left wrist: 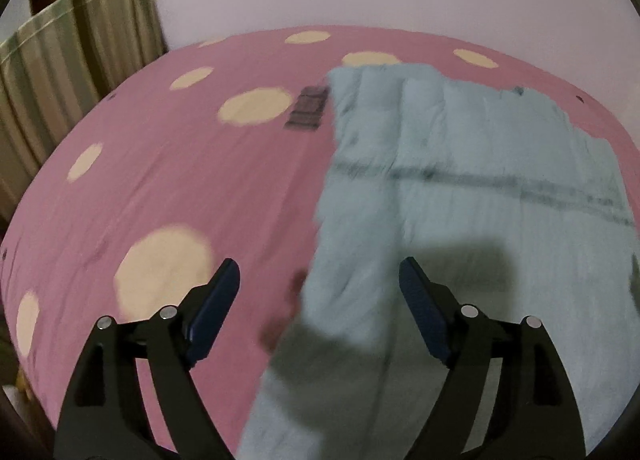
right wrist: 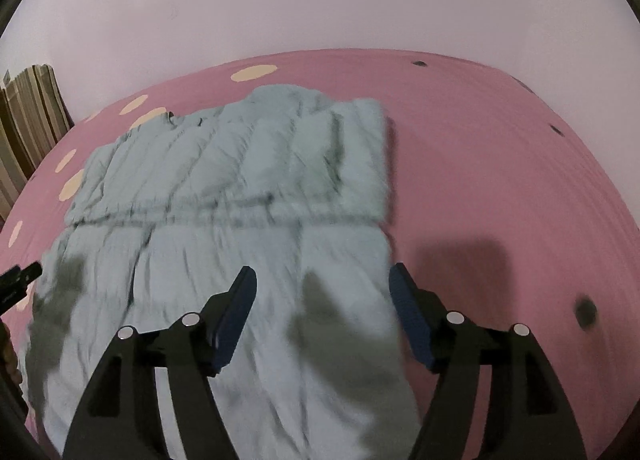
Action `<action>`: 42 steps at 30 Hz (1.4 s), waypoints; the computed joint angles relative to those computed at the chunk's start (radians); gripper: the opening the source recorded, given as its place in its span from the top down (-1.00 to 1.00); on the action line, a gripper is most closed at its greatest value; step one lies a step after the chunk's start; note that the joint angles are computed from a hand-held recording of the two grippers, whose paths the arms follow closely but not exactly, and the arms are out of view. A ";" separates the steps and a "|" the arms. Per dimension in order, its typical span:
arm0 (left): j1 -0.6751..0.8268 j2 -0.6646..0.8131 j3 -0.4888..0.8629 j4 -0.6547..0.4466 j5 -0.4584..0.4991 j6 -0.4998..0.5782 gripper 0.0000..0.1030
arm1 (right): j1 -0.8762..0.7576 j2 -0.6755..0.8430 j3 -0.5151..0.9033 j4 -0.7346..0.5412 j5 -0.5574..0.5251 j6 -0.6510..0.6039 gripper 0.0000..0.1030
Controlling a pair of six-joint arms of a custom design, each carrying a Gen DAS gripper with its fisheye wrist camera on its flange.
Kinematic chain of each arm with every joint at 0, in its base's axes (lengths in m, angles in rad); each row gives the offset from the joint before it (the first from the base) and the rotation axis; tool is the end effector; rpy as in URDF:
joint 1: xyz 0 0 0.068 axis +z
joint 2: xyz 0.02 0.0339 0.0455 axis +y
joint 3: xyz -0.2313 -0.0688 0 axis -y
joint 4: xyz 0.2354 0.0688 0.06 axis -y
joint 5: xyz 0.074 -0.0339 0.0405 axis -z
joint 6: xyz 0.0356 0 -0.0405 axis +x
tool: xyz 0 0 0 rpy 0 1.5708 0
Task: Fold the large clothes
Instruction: 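Grasp the hem with both grippers and lift it toward the collar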
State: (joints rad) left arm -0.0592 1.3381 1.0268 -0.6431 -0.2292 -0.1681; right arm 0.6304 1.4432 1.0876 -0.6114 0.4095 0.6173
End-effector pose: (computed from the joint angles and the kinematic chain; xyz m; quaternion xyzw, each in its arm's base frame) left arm 0.2719 -0.0080 0.2349 -0.0862 0.9433 0.0741 0.3118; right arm 0.2448 0.1611 0.2294 0.0543 0.9352 0.0125 0.3497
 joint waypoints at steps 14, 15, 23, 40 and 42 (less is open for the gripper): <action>0.198 -0.634 -0.388 -0.316 0.248 0.035 -0.64 | 0.291 -0.422 -0.382 -0.222 0.067 0.349 -0.34; 0.193 -0.655 -0.397 -0.324 0.247 0.031 -0.64 | 0.322 -0.430 -0.397 -0.233 0.073 0.378 -0.34; 0.247 -0.689 -0.405 -0.352 0.320 0.032 -0.30 | 0.459 -0.462 -0.452 -0.255 0.107 0.511 -0.08; 0.150 -0.759 -0.283 -0.432 0.297 -0.019 0.86 | 0.543 -0.538 -0.411 -0.250 0.186 0.534 0.85; 0.162 -0.734 -0.243 -0.425 0.310 -0.023 0.86 | 0.531 -0.547 -0.387 -0.251 0.193 0.512 0.85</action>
State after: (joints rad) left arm 0.1026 0.6041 0.7838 -1.0683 0.0812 -0.1914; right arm 1.1615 0.8957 0.7003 -0.8625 0.6025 1.1291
